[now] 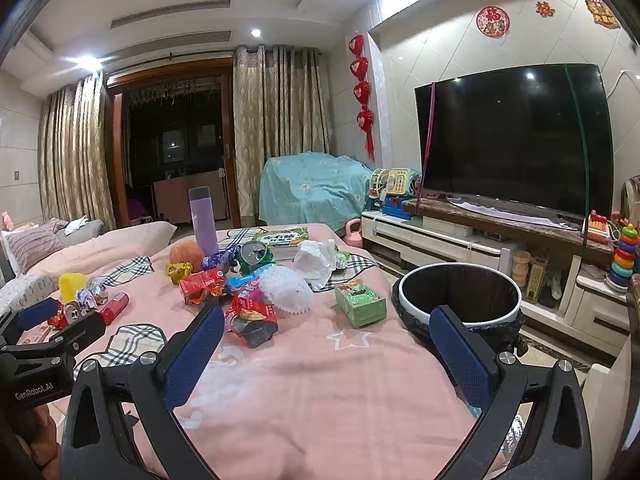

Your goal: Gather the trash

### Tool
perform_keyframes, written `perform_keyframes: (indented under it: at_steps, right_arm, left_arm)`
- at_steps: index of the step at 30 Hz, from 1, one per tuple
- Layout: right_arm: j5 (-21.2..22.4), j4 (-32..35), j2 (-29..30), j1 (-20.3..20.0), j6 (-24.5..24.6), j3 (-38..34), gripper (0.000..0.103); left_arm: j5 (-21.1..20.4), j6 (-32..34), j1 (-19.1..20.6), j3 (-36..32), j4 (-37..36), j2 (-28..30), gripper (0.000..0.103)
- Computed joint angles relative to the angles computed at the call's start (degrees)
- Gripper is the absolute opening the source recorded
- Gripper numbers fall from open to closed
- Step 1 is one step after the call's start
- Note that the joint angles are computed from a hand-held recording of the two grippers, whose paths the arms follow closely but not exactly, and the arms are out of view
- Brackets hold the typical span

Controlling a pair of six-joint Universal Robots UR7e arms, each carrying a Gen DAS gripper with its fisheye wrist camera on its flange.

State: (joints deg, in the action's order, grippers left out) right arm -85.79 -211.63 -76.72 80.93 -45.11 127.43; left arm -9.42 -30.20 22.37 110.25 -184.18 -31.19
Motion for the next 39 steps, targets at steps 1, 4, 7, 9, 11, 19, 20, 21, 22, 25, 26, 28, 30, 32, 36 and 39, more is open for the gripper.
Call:
perform_keyframes:
  at_steps: [1,4,7,9,11,19,20,21,22,25,26,28,30,32,36,39]
  right_arm:
    - [0.02,0.08,0.01,-0.01,0.00,-0.06,0.103]
    - [0.03,0.22,0.02,-0.03,0.02,-0.12,0.103]
    - [0.14,0.20,-0.01,-0.06,0.09,-0.08,0.103]
    - [0.07,0.13,0.04,-0.04,0.14,-0.08,0.103]
    - [0.07,0.19,0.06,-0.02,0.10,-0.11,0.103]
    - [0.05,0.31,0.00,-0.02,0.16,-0.03,0.103]
    - [0.07,0.40,0.06,-0.06,0.17,-0.10,0.103]
    - [0.05,0.44,0.05,-0.06,0.23,-0.07,0.103]
    - [0.14,0.48,0.01,-0.12,0.26,-0.04,0.103]
    - [0.16,0.71,-0.14,-0.17,0.38,0.01,0.103]
    - [0.23,0.90,-0.21,-0.24,0.39,-0.08,0.103]
    - [0.20,0.76,-0.20,-0.24,0.39,-0.05,0.103]
    - [0.12,0.88,-0.19,-0.24,0.42,-0.15,0.103]
    - [0.19,1.17,-0.34,-0.30,0.46,-0.10,0.103]
    - [0.14,2.33,-0.58,-0.48,0.42,-0.59,0.103]
    - [0.01,3.86,-0.34,-0.62,0.29,-1.55,0.103]
  left_arm:
    - [0.00,-0.12,0.04,0.00,0.20,-0.03,0.103]
    - [-0.08,-0.37,0.01,0.06,0.41,-0.12,0.103]
    - [-0.13,-0.37,-0.01,-0.03,0.40,-0.05,0.103]
    - [-0.13,-0.26,0.05,-0.09,0.38,0.03,0.103]
    - [-0.22,-0.56,0.03,0.06,0.67,-0.15,0.103]
    - [-0.43,-0.81,0.01,-0.21,1.09,0.07,0.103]
    - [-0.34,-1.09,0.00,-0.25,1.46,0.11,0.103]
    - [-0.37,-1.35,0.03,-0.37,1.87,0.17,0.103]
    - [-0.49,-1.28,0.02,-0.32,1.78,0.13,0.103]
    - [-0.61,-1.85,0.02,-0.35,2.47,0.15,0.103]
    - [-0.70,-1.85,0.03,-0.36,2.46,0.18,0.103]
    - [-0.80,-2.16,0.15,-0.44,2.99,0.17,0.103]
    - [-1.18,-2.85,0.34,-0.46,3.85,0.05,0.103]
    - [-1.53,-2.63,0.54,-0.46,3.73,-0.07,0.103]
    - [-2.61,-2.91,1.38,-1.04,4.79,0.01,0.103]
    - [-4.30,-3.96,2.45,-1.62,6.66,-0.28,0.103]
